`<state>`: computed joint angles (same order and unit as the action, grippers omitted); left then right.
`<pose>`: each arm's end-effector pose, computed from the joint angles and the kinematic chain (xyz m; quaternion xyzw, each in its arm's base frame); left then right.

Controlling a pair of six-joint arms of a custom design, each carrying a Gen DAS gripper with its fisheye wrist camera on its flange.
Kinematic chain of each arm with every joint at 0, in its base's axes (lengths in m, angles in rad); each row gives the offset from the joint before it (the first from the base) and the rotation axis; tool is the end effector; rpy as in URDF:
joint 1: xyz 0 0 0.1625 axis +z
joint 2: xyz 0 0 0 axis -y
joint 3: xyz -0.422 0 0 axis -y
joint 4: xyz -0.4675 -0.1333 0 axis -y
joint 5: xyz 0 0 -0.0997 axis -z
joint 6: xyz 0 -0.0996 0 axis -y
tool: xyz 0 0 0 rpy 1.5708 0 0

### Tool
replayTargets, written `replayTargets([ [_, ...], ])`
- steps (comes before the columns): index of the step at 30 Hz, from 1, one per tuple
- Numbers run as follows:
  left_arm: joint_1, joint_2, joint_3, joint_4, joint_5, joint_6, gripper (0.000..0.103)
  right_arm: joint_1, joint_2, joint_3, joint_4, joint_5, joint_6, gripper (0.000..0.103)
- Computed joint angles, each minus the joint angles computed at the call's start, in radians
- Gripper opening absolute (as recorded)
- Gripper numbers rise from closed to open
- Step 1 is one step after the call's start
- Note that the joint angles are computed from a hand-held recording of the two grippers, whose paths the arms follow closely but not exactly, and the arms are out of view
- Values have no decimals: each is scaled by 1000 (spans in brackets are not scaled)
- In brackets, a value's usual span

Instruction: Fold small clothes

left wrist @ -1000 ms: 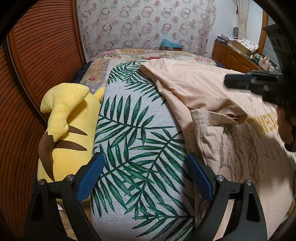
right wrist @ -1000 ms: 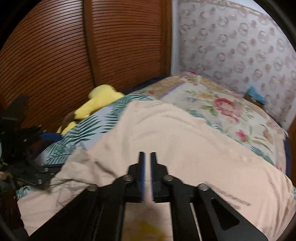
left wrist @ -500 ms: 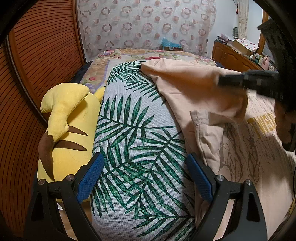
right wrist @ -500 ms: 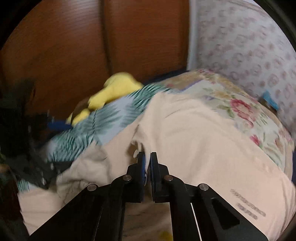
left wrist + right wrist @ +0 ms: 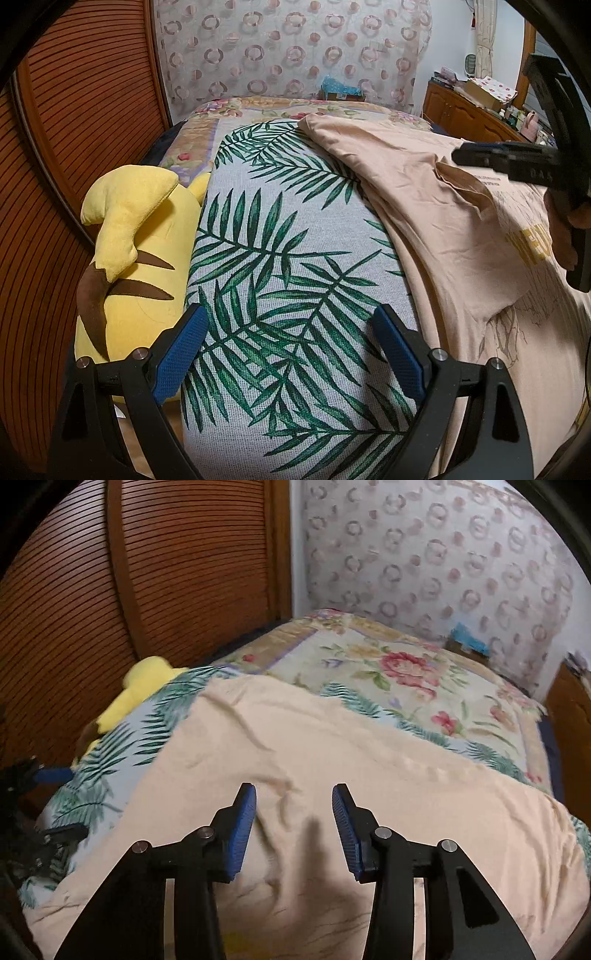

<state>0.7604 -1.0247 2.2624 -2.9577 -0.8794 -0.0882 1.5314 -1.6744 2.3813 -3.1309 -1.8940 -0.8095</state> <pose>-0.2136 -0.4748 0.0203 0.3078 0.8866 -0.2099 0.2739 0.0839 -0.4522 0.2916 0.2758 -0.8577 0.3118 0.3017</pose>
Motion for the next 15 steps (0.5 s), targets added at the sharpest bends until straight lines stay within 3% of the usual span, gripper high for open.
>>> replayTargets([
  [3, 0, 0, 0, 0, 0, 0, 91, -17, -16, -25, 98, -8, -32, 45],
  [6, 0, 0, 0, 0, 0, 0, 91, -25, 24, -22, 37, -64, -90, 45],
  [10, 0, 0, 0, 0, 0, 0, 91, -38, 44, -61, -69, -105, -47, 45],
  [13, 0, 0, 0, 0, 0, 0, 91, -74, -11, -71, -36, -71, 5, 45],
  [15, 0, 0, 0, 0, 0, 0, 91, -90, -58, -59, -21, -44, -4, 45],
])
